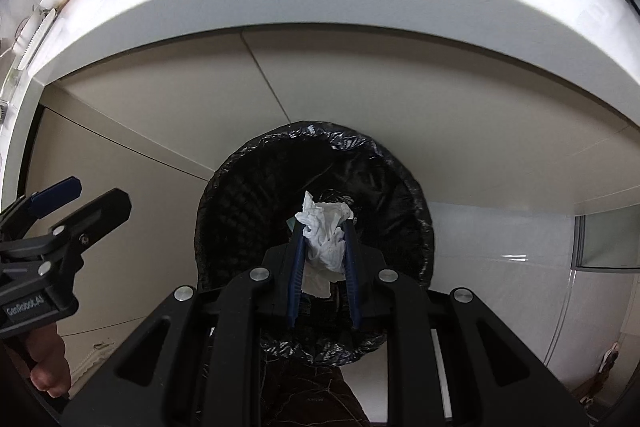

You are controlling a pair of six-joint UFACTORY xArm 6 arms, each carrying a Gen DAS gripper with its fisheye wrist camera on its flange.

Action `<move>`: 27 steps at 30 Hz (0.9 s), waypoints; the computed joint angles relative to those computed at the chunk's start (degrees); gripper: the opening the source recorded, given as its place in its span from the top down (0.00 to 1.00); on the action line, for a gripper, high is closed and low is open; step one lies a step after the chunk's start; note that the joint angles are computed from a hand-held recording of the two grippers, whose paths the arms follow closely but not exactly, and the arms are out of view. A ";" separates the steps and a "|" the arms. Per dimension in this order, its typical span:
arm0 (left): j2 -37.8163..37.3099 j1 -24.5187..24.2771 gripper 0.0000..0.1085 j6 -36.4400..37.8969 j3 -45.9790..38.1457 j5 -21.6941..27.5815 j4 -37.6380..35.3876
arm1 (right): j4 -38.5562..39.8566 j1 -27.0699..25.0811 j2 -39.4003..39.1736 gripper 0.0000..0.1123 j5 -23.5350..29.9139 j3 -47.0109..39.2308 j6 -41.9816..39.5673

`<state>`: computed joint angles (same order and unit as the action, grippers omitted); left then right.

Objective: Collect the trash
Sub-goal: 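Open the left tool to drop the medicine box while the right tool drops the tissue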

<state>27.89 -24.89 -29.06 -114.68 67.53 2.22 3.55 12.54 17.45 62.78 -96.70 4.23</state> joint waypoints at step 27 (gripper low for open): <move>0.61 0.79 0.11 1.92 0.30 1.35 -1.60 | -1.32 0.01 0.63 0.43 -2.41 -0.50 2.17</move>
